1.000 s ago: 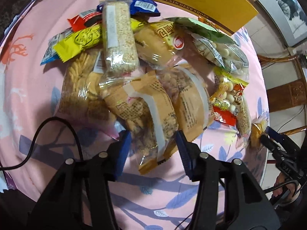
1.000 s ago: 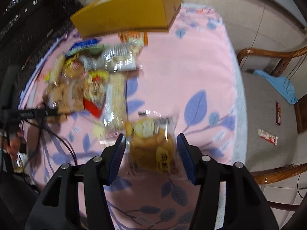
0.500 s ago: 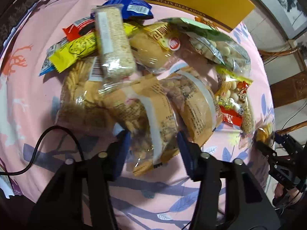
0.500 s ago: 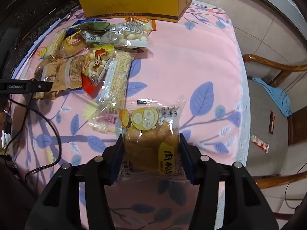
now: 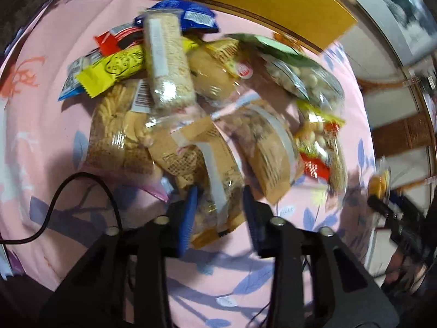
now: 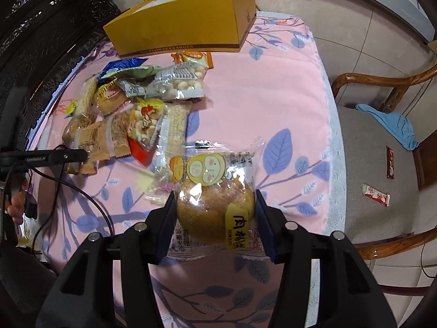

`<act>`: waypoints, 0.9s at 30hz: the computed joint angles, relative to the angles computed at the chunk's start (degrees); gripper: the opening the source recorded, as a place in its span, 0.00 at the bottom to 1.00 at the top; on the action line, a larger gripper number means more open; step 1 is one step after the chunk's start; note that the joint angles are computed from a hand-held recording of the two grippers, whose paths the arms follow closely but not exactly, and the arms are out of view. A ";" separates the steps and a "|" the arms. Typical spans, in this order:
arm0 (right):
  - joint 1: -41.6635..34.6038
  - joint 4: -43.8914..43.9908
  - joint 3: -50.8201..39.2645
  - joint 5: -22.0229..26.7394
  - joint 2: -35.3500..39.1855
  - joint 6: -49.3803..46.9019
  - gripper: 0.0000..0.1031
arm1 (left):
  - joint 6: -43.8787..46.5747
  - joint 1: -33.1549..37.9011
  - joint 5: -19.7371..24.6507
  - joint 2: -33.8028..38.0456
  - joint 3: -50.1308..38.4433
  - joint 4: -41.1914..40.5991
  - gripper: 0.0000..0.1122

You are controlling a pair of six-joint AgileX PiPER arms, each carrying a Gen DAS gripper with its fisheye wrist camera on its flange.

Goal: Organize snacks
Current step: 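Grasp a brown biscuit bag with the left gripper while the right holds the cake bag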

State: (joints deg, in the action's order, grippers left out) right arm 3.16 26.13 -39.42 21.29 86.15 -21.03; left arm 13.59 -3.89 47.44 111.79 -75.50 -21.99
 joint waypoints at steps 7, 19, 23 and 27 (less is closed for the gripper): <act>0.01 3.92 0.04 0.69 -0.40 -2.02 0.53 | -14.53 -4.86 2.80 4.74 -6.37 12.78 0.71; 0.42 1.65 -0.97 1.91 -4.41 0.29 0.52 | 0.41 -1.60 -3.92 -6.19 4.14 7.11 0.37; 0.73 1.59 -3.18 2.97 -6.46 1.25 0.52 | 6.70 0.21 -4.82 -11.33 5.95 2.69 0.37; 1.53 -0.15 -6.60 4.13 -7.56 2.73 0.52 | 8.42 0.48 -3.92 -14.13 4.78 -0.29 0.37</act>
State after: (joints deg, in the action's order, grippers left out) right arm 4.69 25.98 -46.02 25.42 78.58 -18.30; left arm 22.01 -3.41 43.53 97.66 -70.72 -22.29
